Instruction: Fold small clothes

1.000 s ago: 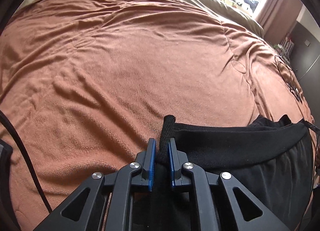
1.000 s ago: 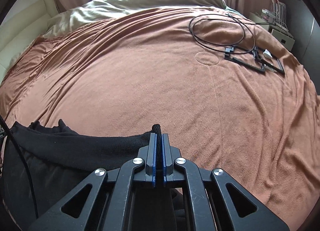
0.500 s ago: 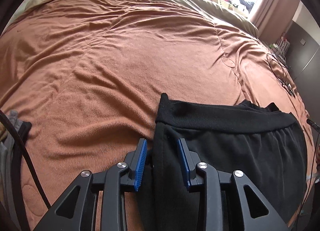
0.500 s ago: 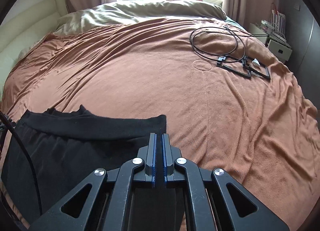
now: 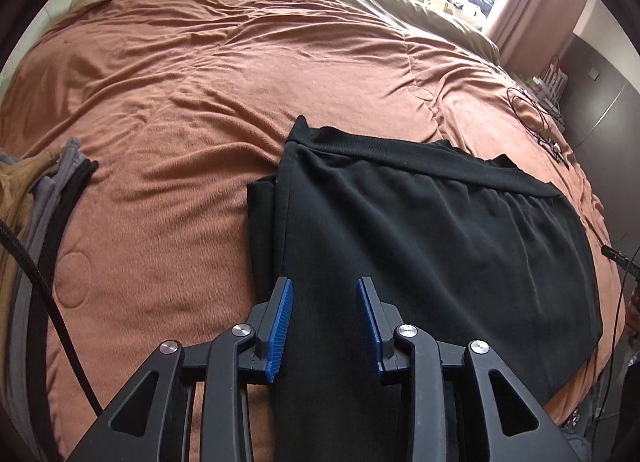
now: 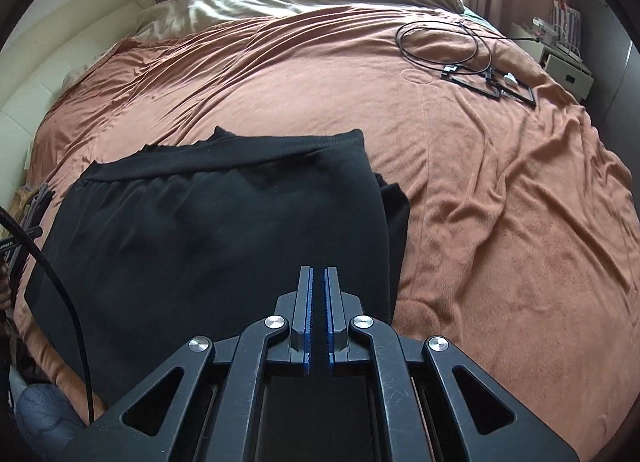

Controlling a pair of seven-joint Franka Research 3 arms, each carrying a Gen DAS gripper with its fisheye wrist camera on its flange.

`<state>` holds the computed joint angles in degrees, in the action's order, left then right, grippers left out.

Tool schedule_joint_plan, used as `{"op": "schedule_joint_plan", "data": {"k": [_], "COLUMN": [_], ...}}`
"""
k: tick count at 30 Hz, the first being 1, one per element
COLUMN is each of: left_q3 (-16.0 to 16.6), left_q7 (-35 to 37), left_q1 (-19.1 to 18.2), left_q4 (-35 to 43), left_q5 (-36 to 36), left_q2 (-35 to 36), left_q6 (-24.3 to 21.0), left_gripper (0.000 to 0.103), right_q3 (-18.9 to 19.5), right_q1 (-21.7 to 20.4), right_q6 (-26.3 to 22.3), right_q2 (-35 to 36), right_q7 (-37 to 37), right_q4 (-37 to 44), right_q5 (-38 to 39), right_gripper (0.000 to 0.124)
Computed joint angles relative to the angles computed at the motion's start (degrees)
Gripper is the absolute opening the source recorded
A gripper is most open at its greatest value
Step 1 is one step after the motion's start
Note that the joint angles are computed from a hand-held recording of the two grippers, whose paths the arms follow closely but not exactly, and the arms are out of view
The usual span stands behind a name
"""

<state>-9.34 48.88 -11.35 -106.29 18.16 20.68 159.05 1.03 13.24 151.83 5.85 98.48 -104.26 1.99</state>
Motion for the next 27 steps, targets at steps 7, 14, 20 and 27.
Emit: {"op": "schedule_joint_plan", "data": {"k": [7, 14, 20, 27], "left_q3": [1.5, 1.8, 1.5, 1.2], "left_q7": [-6.4, -13.9, -20.5, -26.6], "left_q1": [-2.0, -2.8, -2.8, -1.8], "left_q4": [-7.8, -13.8, -19.0, -23.1], "left_q5": [4.1, 9.2, 13.3, 15.2], "left_q2": [-5.5, -9.5, -12.0, -13.7], "left_q6": [3.0, 4.6, 5.7, 8.7], "left_gripper": [0.048, 0.048, 0.048, 0.048], "right_q3": [0.7, 2.4, 3.4, 3.9], "right_q1": [-0.3, -0.7, -0.9, -0.9], "right_q6": [0.4, 0.3, 0.5, 3.1], "right_q2": [-6.9, -10.8, -12.6, -16.4], "right_q7": [0.6, 1.3, 3.8, 4.5], "right_q4": [-7.7, -13.9, -19.0, -25.1], "right_q5": [-0.7, -2.0, -2.7, -0.9], "right_gripper": [0.002, 0.002, 0.002, 0.002]}}
